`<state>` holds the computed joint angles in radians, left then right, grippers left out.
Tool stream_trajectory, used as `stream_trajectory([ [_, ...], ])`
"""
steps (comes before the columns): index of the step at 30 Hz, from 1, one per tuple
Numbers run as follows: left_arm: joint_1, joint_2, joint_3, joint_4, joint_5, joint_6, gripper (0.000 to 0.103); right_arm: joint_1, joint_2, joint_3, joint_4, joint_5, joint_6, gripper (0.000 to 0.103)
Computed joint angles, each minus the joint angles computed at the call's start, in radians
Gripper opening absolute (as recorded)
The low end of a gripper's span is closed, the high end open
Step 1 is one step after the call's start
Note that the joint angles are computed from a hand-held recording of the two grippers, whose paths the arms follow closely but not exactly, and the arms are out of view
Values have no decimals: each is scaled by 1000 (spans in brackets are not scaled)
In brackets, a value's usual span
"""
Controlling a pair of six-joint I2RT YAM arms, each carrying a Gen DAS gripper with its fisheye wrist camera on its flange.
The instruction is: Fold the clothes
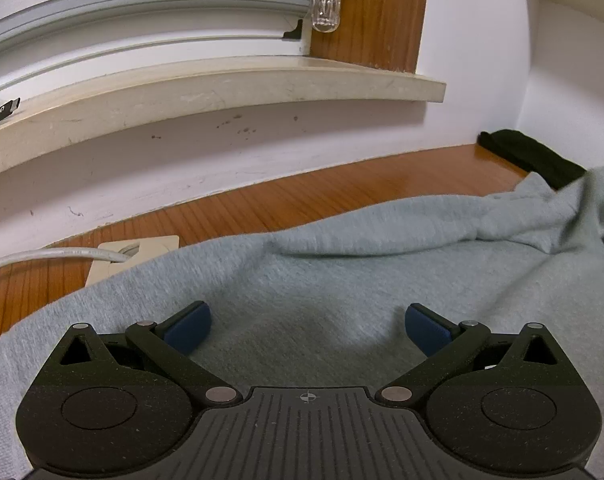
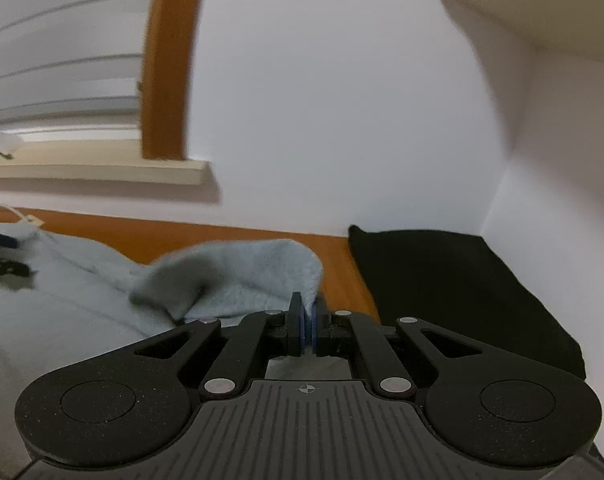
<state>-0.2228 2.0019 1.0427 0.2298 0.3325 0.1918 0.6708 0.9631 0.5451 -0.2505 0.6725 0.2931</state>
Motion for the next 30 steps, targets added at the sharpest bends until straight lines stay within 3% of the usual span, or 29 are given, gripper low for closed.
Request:
stream_trajectory([
  [3, 0, 0, 0, 0, -1, 0, 103, 57, 16, -17, 24, 45, 17, 3],
  [7, 0, 1, 1, 0, 2, -1, 103, 65, 99, -27, 113, 28, -13, 3],
  [12, 1, 1, 0, 2, 3, -3, 103, 66, 214, -8, 294, 61, -85, 3],
  [21, 0, 0, -2, 3, 0, -5, 103, 94, 485, 204, 607, -66, -258, 3],
  [25, -3, -1, -3, 4, -7, -6, 103, 136, 614, 324, 624, -200, -282, 5],
  [27, -4, -1, -4, 6, -9, -9, 103, 154, 665, 361, 589, -226, -308, 21],
  [30, -6, 1, -2, 5, -14, -5, 103, 139, 699, 370, 539, -271, -285, 27],
])
